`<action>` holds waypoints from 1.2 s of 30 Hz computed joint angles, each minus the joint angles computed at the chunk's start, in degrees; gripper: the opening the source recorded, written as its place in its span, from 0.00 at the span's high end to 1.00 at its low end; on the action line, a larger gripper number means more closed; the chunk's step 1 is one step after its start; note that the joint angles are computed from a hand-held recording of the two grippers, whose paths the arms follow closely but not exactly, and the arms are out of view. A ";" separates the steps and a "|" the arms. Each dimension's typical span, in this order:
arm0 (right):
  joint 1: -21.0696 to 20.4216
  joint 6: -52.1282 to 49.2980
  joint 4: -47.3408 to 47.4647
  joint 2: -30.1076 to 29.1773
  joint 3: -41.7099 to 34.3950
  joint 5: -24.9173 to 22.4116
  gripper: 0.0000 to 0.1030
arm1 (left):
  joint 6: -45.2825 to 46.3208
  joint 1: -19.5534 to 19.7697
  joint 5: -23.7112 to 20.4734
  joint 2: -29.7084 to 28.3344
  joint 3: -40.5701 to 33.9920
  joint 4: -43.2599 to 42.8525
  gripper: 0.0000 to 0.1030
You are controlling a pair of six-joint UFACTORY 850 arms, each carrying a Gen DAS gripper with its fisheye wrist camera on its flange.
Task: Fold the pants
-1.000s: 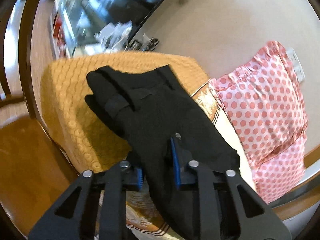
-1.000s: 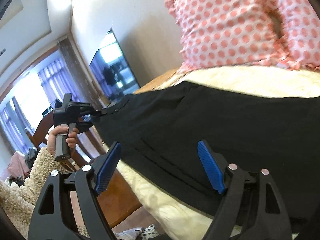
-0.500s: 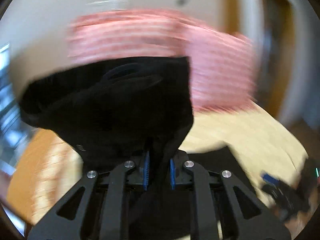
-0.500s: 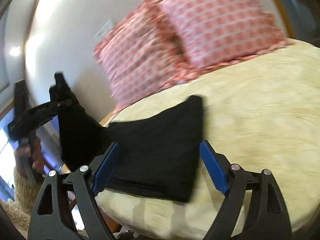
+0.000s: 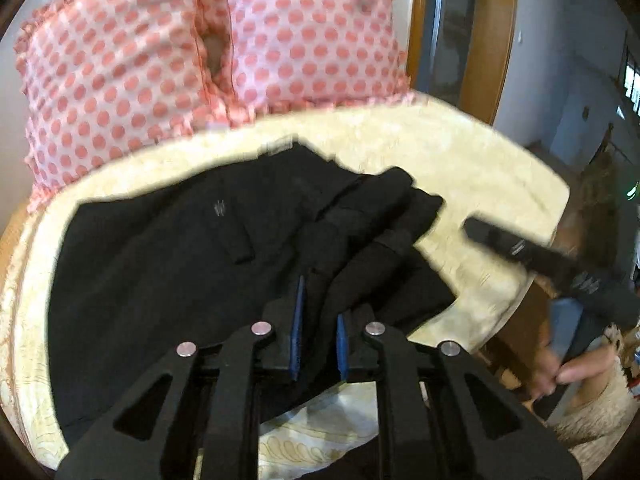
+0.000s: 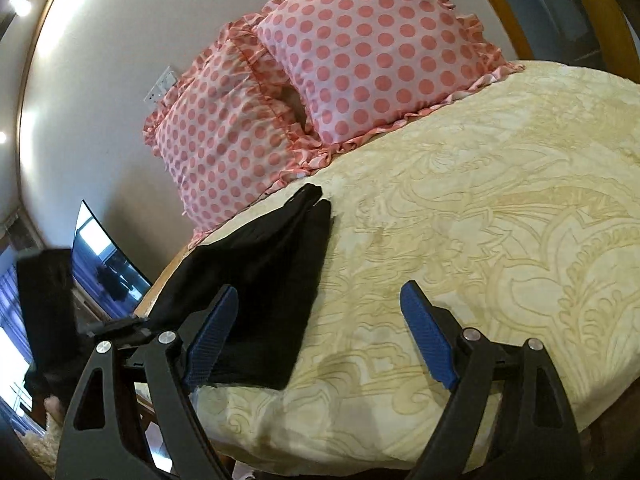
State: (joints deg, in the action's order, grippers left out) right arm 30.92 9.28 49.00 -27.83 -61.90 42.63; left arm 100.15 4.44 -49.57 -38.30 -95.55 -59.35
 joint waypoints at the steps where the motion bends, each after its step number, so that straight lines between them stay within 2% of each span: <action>1: 0.07 -0.82 0.48 -0.06 -0.19 -0.23 0.17 | 3.07 0.45 0.22 1.53 2.32 -2.23 0.87; 4: 0.22 -2.27 2.23 -0.13 -0.37 -0.01 0.17 | 2.89 0.87 -1.99 1.76 3.13 -1.09 0.87; 6: 0.16 -1.82 2.47 -0.16 -0.39 0.28 0.17 | 2.45 0.44 -0.83 1.12 4.22 1.69 0.87; 9: 0.15 -3.48 3.48 -0.40 -1.12 -0.24 0.17 | 11.31 0.82 1.61 3.18 9.23 -4.33 0.86; 10: 0.17 -4.00 3.69 -0.43 -1.37 -0.27 0.17 | 12.26 0.75 1.69 3.29 9.61 -4.85 0.83; 12: 0.44 -4.85 3.67 -0.26 -1.78 0.99 0.17 | 8.56 1.37 -2.69 2.09 7.50 -2.71 0.71; 14: 0.95 -7.32 4.16 -0.09 -2.37 2.71 0.17 | 1.96 3.19 -13.65 -0.40 2.63 -0.19 0.47; 15: 1.23 -9.16 4.05 -0.05 -2.96 3.45 0.17 | 0.46 4.30 -19.60 -1.73 0.30 -0.67 0.40; 16: 1.40 -10.60 3.15 -0.08 -3.68 3.65 0.17 | -0.68 5.55 -23.15 -2.97 -1.73 -2.68 0.23; 17: 1.36 -11.78 0.79 -0.35 -4.99 2.64 0.17 | -1.49 7.13 -24.30 -3.60 -2.95 -6.79 0.06; 18: 1.39 -13.20 -0.27 -0.85 -6.40 1.11 0.17 | -1.25 8.14 -23.05 -3.52 -2.97 -10.05 0.02; 20: 1.40 -18.50 -1.28 -2.98 -11.10 -3.70 0.17 | -1.03 8.32 -14.23 -2.78 -2.45 -13.93 0.02; 21: 1.33 -19.82 -1.76 -3.91 -12.78 -5.42 0.17 | -2.67 7.73 -8.24 -2.87 -3.02 -13.28 0.02; 24: 0.96 -25.81 2.01 -7.13 -18.37 -12.64 0.17 | -10.21 6.21 0.66 -5.01 -6.14 -6.16 0.02; 27: -0.21 -33.62 12.89 -9.58 -21.37 -20.49 0.17 | -18.97 5.57 3.15 -7.54 -8.97 2.23 0.02; 29: 0.21 -38.52 16.59 -9.46 -20.91 -20.78 0.17 | -22.24 5.95 1.40 -9.70 -11.04 5.32 0.02; 30: 0.17 -39.72 17.20 -9.42 -20.95 -21.48 0.17 | -20.28 6.34 1.44 -9.19 -9.83 3.63 0.02; 32: -0.26 -34.92 12.59 -8.22 -19.76 -22.84 0.17 | -15.47 6.60 2.68 -7.90 -7.07 0.78 0.02; 35: -2.36 -17.48 1.63 -5.71 -17.10 -20.96 0.18 | -11.27 6.89 3.73 -7.02 -4.96 -1.91 0.02; 36: -3.46 -14.43 0.33 -5.53 -17.11 -21.41 0.18 | -11.84 6.67 3.49 -7.82 -6.26 -1.66 0.02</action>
State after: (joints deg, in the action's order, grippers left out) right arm 27.45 -5.15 49.33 -33.36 -79.00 21.22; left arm 88.32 11.11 -46.07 -46.13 -101.82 -61.01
